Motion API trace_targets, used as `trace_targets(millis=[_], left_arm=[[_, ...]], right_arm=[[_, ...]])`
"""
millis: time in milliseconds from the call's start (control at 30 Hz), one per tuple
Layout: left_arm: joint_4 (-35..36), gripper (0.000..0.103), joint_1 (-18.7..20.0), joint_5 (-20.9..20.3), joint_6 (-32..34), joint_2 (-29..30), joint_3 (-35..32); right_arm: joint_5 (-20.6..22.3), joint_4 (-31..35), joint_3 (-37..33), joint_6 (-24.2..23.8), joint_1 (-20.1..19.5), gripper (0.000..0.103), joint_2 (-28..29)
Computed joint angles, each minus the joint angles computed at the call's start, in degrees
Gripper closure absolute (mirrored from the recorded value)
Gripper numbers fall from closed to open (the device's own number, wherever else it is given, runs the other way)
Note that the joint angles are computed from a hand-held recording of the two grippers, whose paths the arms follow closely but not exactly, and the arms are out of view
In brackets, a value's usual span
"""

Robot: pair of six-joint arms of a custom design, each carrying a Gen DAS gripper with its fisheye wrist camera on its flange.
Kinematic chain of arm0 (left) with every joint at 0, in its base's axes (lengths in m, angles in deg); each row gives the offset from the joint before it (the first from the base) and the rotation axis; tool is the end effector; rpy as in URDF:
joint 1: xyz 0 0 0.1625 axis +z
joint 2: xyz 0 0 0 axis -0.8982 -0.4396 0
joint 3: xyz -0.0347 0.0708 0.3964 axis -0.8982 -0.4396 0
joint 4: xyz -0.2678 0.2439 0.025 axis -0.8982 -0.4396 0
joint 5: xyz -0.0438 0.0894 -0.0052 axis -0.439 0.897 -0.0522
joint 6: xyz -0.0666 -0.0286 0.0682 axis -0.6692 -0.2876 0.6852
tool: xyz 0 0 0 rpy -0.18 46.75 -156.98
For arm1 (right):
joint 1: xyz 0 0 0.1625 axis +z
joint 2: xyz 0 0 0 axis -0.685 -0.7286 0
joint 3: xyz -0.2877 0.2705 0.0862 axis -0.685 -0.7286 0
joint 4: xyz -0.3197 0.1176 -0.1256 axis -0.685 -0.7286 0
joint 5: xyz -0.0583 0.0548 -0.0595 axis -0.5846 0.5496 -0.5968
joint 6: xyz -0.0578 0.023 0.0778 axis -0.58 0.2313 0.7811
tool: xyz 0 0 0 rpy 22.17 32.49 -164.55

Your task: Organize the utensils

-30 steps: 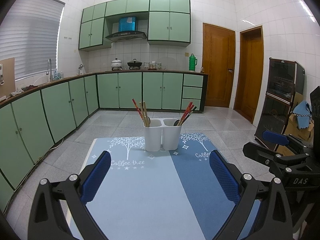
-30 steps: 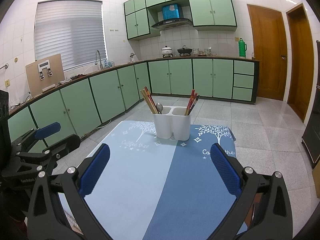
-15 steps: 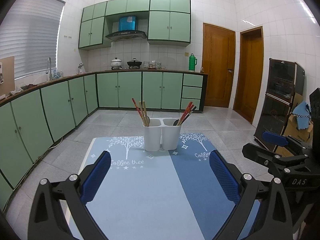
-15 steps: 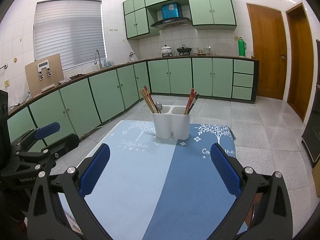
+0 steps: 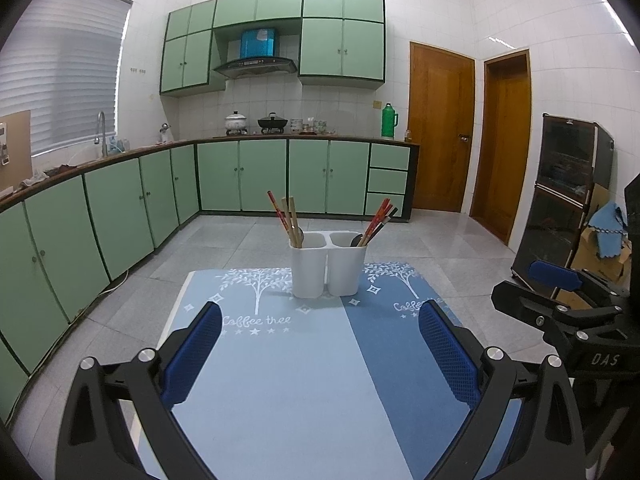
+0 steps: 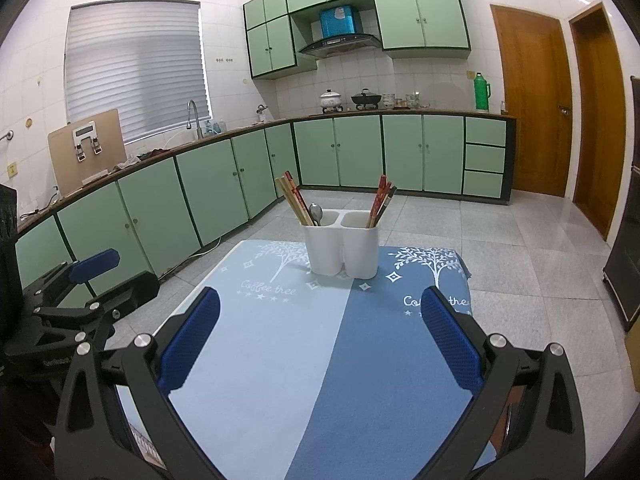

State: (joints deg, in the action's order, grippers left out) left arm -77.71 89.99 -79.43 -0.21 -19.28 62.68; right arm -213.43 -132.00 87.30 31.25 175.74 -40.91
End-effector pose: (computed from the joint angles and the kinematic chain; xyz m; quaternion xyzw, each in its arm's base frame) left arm -0.1945 -0.3332 0.3512 0.3194 0.8061 -0.4443 0.2256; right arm 0.3721 -0.3159 0.2030 0.2296 -0.8201 0.4641 0.2435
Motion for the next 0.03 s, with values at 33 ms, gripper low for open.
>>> trace_targets(millis=[33], left_arm=[[0.05, 0.006, 0.00, -0.01, -0.11, 0.05, -0.05]], right_arm=[[0.05, 0.00, 0.02, 0.02, -0.02, 0.006, -0.02]])
